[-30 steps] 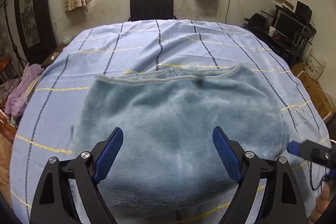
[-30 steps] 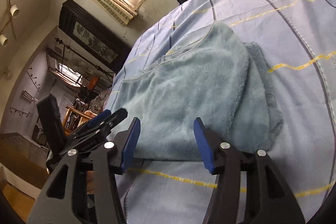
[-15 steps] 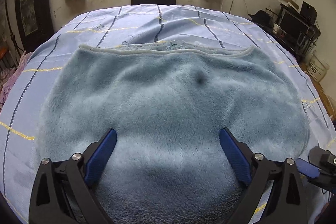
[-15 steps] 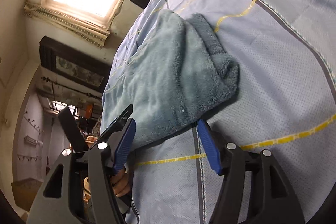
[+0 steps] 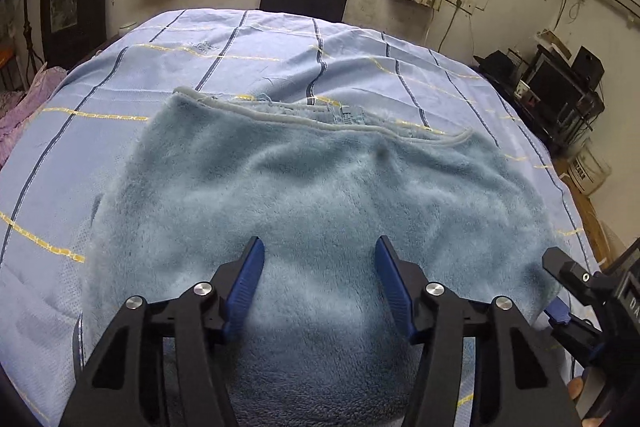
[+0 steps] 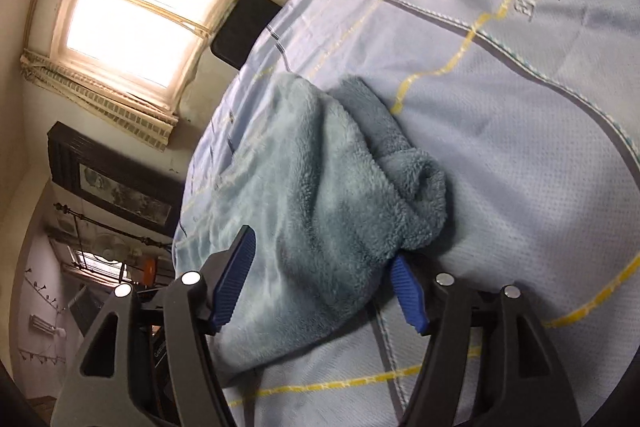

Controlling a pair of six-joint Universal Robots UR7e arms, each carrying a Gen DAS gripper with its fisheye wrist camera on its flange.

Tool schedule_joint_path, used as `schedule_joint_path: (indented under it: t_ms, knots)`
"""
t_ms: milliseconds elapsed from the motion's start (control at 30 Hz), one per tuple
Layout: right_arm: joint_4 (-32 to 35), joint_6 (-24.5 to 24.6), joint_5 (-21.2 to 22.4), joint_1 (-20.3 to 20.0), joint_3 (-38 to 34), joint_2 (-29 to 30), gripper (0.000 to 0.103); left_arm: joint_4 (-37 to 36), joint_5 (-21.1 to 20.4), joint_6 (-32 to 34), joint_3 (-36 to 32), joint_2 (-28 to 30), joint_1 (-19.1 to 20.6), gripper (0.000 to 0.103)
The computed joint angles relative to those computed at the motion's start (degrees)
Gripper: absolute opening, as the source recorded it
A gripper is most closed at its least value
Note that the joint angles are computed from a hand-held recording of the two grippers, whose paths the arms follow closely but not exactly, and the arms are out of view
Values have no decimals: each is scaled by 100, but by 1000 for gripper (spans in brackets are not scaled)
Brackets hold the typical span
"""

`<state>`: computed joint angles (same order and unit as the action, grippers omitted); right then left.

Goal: Fold large clothes

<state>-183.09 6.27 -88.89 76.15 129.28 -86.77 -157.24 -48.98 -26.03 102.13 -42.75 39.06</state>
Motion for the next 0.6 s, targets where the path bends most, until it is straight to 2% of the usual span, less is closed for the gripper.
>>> schedule_joint_path:
  t_ms: [67, 100, 233, 400, 533, 600]
  knots:
    - [-235, -357, -260, 130, 40, 99, 64, 221, 154, 107, -113, 129, -33, 59]
    - [-238, -402, -303, 132, 50, 126, 65, 267, 237, 153, -127, 165, -45, 63]
    - [6, -217, 38, -122, 10, 100, 64, 382, 655, 222, -165, 353, -146, 66]
    - [-40, -173, 53, -174, -66, 183, 61, 269, 715, 290, -124, 371, -150, 66]
    - [1, -69, -175, -58, -205, 302, 62, 256, 722, 299, -117, 373, -151, 66]
    - [-6, 5, -193, -48, -223, 311, 57, 258, 715, 295, -117, 373, -151, 66]
